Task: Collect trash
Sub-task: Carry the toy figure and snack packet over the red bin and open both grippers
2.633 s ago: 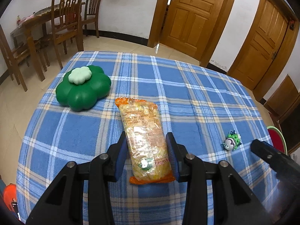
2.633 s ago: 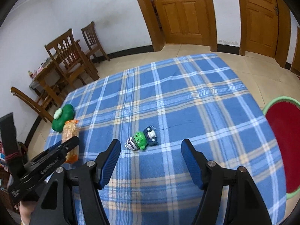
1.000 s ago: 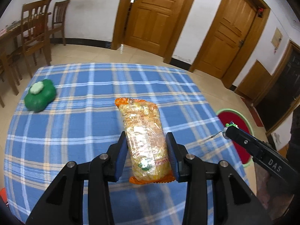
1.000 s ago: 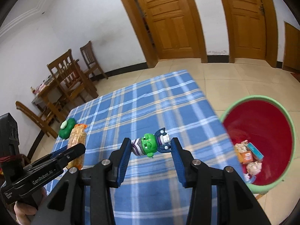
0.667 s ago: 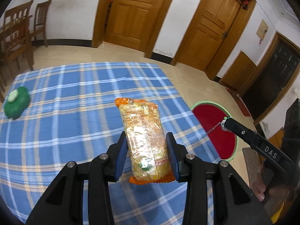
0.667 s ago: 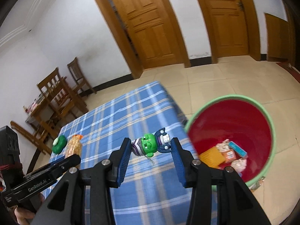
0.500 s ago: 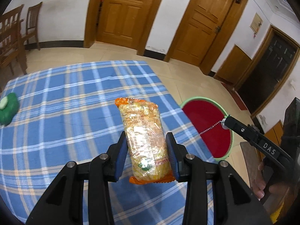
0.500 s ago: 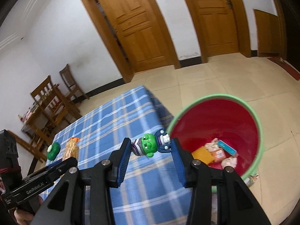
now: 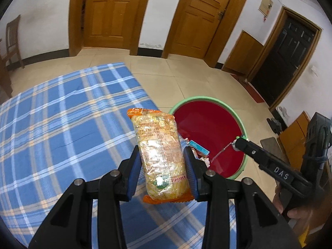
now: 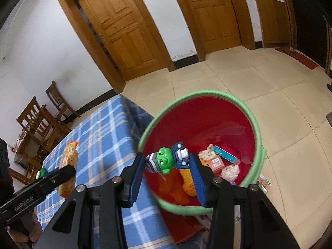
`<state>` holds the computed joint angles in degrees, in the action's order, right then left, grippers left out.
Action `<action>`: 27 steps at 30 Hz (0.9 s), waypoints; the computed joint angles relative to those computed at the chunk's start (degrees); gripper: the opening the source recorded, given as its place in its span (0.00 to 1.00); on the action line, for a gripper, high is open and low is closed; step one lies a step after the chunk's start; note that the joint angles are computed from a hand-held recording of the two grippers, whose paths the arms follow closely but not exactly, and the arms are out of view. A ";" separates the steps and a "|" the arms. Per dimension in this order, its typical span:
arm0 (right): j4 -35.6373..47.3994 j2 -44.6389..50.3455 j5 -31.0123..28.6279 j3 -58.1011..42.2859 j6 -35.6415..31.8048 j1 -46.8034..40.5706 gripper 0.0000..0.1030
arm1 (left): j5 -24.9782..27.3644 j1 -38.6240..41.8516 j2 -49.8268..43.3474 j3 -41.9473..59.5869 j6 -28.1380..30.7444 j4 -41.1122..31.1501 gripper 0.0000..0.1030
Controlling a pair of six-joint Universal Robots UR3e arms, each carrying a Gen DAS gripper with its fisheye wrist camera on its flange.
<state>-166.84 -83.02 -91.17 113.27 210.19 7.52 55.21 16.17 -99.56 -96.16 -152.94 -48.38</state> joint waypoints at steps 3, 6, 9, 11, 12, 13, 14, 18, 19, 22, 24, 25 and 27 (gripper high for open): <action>-0.53 -0.38 1.00 1.70 0.27 -1.46 0.47 | 0.62 -2.13 -1.89 1.64 -0.56 0.78 0.39; -1.27 -0.94 1.98 3.47 0.33 -3.02 0.47 | 1.58 -4.22 -3.80 3.10 -1.44 1.81 0.39; -2.08 -1.90 3.11 5.45 0.20 -4.68 0.47 | 2.70 -6.17 -5.74 4.80 -2.21 2.10 0.39; -2.76 -2.26 3.71 6.28 0.26 -5.37 0.49 | 3.36 -7.26 -7.02 5.94 -2.71 2.31 0.39; -3.12 -2.49 4.14 6.79 0.25 -5.84 0.50 | 3.59 -7.71 -7.65 6.53 -2.92 2.34 0.39; -3.45 -2.62 4.41 7.14 0.24 -6.20 0.51 | 3.82 -8.18 -8.18 7.00 -3.09 2.38 0.39; -3.80 -2.90 4.70 7.66 0.25 -6.61 0.52 | 4.00 -8.51 -8.51 7.37 -3.19 2.31 0.39; -4.66 -4.42 5.22 9.65 0.45 -7.70 0.52 | 4.31 -10.14 -10.19 8.77 -3.56 2.76 0.39; -4.87 -4.82 5.18 10.10 0.59 -7.89 0.52 | 4.31 -10.61 -10.60 8.97 -3.61 3.16 0.40; -5.38 -6.15 4.83 11.51 1.05 -8.48 0.52 | 4.49 -12.00 -12.06 9.80 -4.15 4.38 0.40; -5.73 -6.80 4.36 12.24 1.43 -8.54 0.53 | 4.67 -12.96 -13.36 10.87 -4.42 4.82 0.40; -5.80 -7.24 4.32 12.68 1.55 -8.64 0.53 | 4.94 -13.50 -14.09 11.46 -4.72 5.27 0.40; -5.66 -8.12 4.52 13.41 1.69 -9.13 0.53 | 5.33 -14.37 -15.42 12.80 -5.34 5.76 0.40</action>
